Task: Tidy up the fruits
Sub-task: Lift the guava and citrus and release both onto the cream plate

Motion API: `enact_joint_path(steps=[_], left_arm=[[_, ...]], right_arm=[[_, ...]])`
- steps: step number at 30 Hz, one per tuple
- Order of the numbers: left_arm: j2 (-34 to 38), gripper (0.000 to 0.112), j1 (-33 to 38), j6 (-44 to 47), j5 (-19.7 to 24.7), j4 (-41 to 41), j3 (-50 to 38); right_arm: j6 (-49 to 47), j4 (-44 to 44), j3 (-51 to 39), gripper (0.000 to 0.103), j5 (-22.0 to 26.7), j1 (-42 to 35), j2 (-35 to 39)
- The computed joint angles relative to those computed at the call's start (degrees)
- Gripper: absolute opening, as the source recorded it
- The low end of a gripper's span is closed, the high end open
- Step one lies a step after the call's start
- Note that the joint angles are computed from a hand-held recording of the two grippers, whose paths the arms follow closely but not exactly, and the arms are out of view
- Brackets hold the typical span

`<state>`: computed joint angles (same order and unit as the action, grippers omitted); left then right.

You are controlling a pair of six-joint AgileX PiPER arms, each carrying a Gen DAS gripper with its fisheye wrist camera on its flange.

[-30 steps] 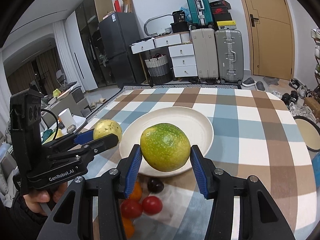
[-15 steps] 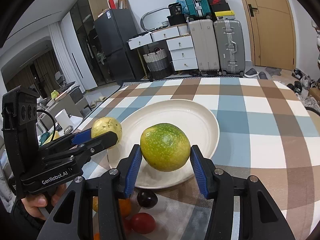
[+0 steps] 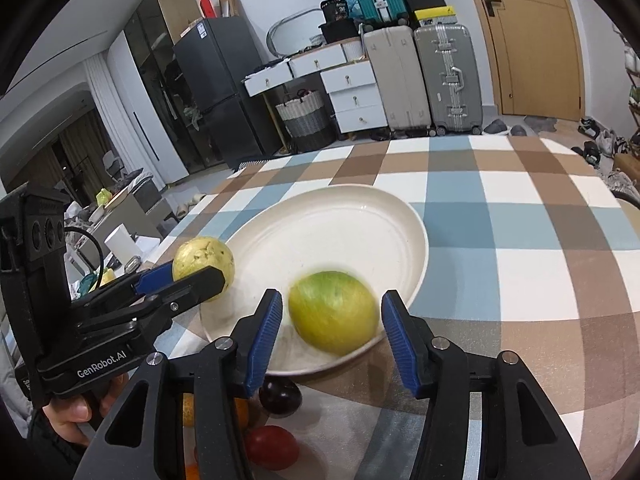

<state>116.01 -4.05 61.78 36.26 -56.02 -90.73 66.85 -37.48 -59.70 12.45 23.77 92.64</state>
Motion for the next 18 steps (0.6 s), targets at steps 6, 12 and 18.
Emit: enact_joint_path(steps=[6, 12, 18], left_arm=[[-1.2, 0.061, 0.5, 1.7, -1.0, -1.8, 1.9], [-5.2, 0.084, 2.6, 6.9, -0.8, -6.7, 7.1], [-10.6, 0.102, 5.1, 10.3, -1.6, -8.6, 12.9]], right_arm=[[6.1, -6.8, 0.8, 0.072, 2.6, 1.6, -1.2], [10.1, -11.2, 2.3, 0.099, 6.0, 4.4, -4.0], [9.8, -10.3, 3.4, 0.103, 10.2, 7.3, -6.1]])
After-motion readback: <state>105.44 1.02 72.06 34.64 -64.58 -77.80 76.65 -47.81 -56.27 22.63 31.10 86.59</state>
